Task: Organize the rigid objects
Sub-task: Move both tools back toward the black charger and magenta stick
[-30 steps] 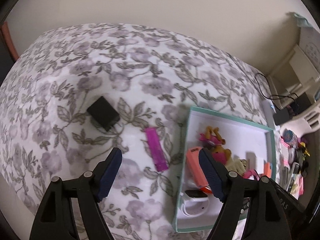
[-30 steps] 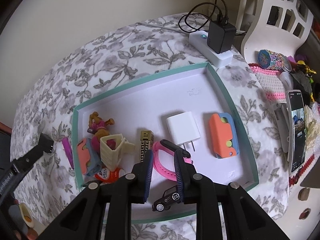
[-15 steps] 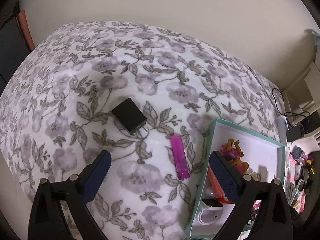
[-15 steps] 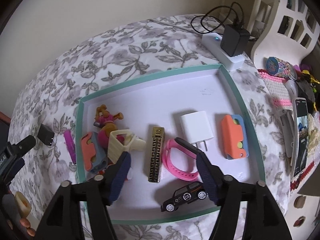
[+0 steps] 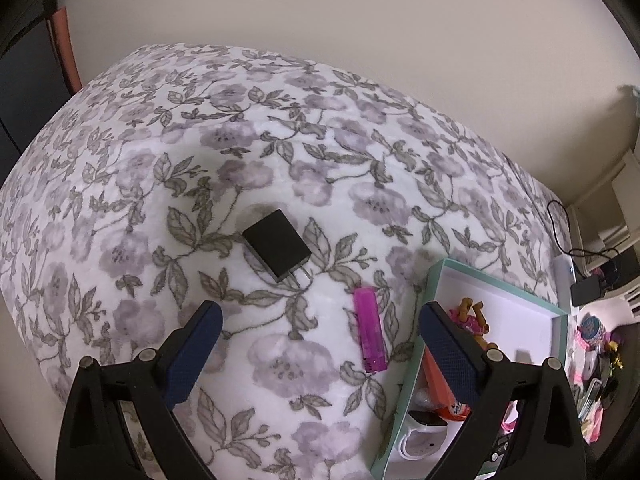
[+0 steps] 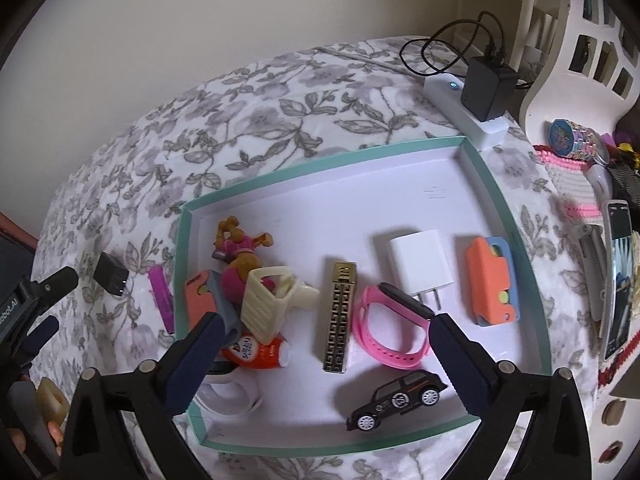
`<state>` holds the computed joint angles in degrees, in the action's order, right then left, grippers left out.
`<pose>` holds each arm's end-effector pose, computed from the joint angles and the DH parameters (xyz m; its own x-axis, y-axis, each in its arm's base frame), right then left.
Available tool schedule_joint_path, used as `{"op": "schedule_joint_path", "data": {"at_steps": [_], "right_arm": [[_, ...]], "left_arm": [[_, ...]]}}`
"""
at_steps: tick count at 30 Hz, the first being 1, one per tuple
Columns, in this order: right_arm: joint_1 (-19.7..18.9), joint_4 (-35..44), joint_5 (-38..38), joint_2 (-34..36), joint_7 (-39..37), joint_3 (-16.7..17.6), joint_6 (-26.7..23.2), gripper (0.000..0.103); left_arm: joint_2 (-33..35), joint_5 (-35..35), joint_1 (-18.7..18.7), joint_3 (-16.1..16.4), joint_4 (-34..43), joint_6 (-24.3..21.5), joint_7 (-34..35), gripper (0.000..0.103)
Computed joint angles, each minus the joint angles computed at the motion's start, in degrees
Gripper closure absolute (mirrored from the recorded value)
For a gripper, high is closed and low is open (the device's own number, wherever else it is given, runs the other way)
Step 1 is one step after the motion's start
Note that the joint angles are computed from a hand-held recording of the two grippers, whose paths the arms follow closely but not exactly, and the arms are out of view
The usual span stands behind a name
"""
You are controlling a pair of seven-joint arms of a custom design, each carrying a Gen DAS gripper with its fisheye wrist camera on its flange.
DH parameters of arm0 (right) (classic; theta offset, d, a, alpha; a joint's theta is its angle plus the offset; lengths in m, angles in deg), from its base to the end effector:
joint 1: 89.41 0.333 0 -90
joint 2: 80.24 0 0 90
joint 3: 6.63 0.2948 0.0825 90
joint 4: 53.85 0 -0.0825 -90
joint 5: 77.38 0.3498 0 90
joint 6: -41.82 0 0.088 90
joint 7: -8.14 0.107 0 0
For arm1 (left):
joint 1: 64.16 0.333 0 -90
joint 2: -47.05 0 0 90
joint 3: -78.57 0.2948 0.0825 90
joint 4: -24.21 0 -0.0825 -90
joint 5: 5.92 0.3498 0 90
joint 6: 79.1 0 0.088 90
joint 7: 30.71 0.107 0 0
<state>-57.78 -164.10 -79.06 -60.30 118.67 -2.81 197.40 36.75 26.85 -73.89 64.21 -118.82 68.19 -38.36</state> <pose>0.5094 0.3602 0.3608 0.2992 -0.9422 -0.1510 -0.8892 -0.2180 -0.4022 0.4090 -0.1926 0.3748 0.6998 -0.6901 0.1843 -0.5827 -0.7008 -0.4116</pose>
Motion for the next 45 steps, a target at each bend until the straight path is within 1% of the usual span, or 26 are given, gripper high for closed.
{"op": "schedule_joint_path", "data": {"at_steps": [8, 11, 14, 16, 19, 28, 31, 35, 38, 40, 43, 45], "right_arm": [[0.72, -0.03, 0.37, 0.81, -0.64, 0.13, 3.24, 0.0], [0.69, -0.46, 1.23, 0.89, -1.48, 0.57, 5.14, 0.0], [2.0, -0.15, -0.05, 1.08, -0.92, -0.42, 5.12, 0.0], [3.24, 0.52, -1.92, 1.42, 0.02, -1.31, 4.26, 0.0], [1.67, 1.07, 0.6, 1.95, -3.37, 1.2, 4.07, 0.0], [4.24, 2.87, 0.62, 3.52, -4.37, 0.94, 5.37, 0.0], [4.23, 4.58, 1.88, 4.92, -5.26, 1.7, 5.17, 0.0], [6.16, 6.98, 1.04, 6.63, -4.12, 0.39, 4.54, 0.0], [5.45, 8.9, 2.75, 7.8, -5.65, 1.91, 4.03, 0.0], [5.93, 10.19, 3.02, 8.63, -6.01, 1.88, 3.86, 0.0], [7.59, 12.49, 1.76, 10.06, -5.5, 0.73, 2.72, 0.0], [7.95, 14.11, 1.56, 11.15, -5.74, 0.8, 1.59, 0.0]], "left_arm": [[-1.33, 0.15, 0.7, 0.21, -1.64, 2.17, -1.38, 0.004], [-1.97, 0.17, 1.11, 0.21, -2.39, 3.12, -1.93, 0.004], [-2.8, -0.03, 1.62, 0.34, -3.49, 4.26, -2.39, 0.004], [-3.36, -0.21, 2.07, 0.43, -4.34, 5.17, -2.81, 0.004], [-4.45, -0.3, 2.84, 0.51, -5.64, 6.08, -3.08, 0.004], [-7.75, 0.02, 5.82, 0.52, -9.65, 7.65, -4.08, 0.004], [-8.36, 0.45, 6.9, 0.76, -10.85, 8.65, -3.77, 0.004], [-7.2, -0.83, 7.37, 2.08, -11.21, 10.22, -0.25, 0.004], [-4.94, -3.92, 6.86, 3.84, -10.91, 11.43, 5.23, 0.004], [-3.6, -5.88, 6.66, 4.45, -10.64, 12.14, 8.17, 0.004], [-1.81, -8.21, 6.59, 4.98, -10.02, 12.73, 12.17, 0.004], [-1.07, -8.78, 6.86, 4.87, -9.52, 12.21, 13.8, 0.004]]}}
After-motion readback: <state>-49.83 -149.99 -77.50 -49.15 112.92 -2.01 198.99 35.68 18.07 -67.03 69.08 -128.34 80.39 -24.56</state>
